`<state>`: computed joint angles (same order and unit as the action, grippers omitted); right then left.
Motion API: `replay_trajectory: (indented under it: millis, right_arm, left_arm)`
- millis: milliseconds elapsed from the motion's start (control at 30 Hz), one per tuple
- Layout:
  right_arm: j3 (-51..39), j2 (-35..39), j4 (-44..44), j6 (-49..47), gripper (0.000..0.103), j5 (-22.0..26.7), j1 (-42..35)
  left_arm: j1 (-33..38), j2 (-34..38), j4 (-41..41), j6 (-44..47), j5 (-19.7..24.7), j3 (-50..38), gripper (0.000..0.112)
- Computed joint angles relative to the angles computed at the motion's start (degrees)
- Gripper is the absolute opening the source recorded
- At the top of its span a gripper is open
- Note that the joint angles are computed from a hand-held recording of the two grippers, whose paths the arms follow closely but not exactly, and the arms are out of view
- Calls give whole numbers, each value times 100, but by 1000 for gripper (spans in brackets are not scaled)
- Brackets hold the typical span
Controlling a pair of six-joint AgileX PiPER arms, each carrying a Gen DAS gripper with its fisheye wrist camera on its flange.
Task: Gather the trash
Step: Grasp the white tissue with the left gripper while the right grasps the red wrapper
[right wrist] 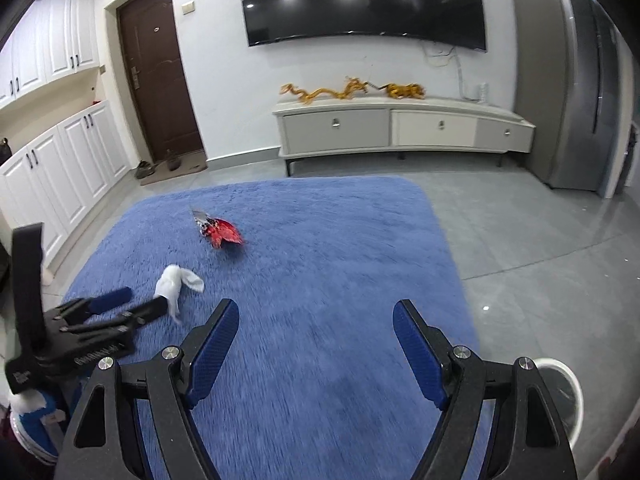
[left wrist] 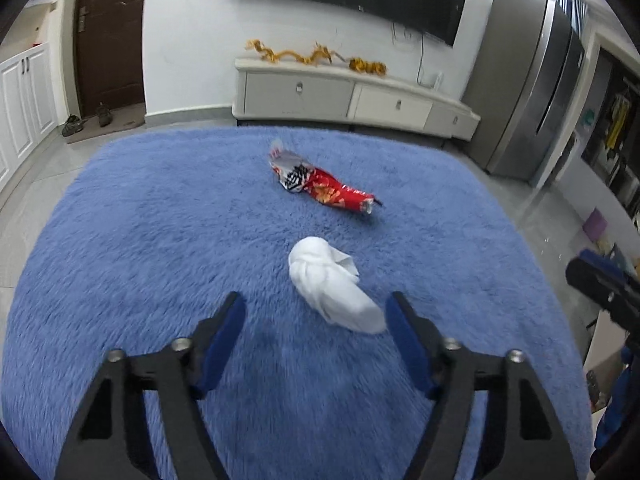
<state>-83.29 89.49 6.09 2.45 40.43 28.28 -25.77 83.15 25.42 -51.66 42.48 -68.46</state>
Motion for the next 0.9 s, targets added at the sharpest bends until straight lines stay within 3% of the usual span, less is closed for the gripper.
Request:
replay_trajectory:
  millis: [267, 467, 700, 833, 900]
  right_arm:
    - [-1555, 1477, 1057, -1017, 73, 342, 127]
    - [-3280, 2777, 1515, -1332, 56, 1079, 288]
    - [-5442, 4226, 1464, -878, 42, 2183, 359]
    - [-5720, 4330, 1387, -885, 30, 2347, 360]
    - [-5306, 4115, 1338, -1022, 27, 2136, 391]
  left_arm:
    - [736, 494, -946, 1257, -213, -304, 27]
    - [1036, 302, -1412, 1488, -635, -2, 19]
    - [1105, 201, -1557, 1609, -681, 73, 19]
    - [1140, 136, -1686, 1700, -725, 140, 16]
    - [1159, 122, -1717, 1757, -710, 135, 13]
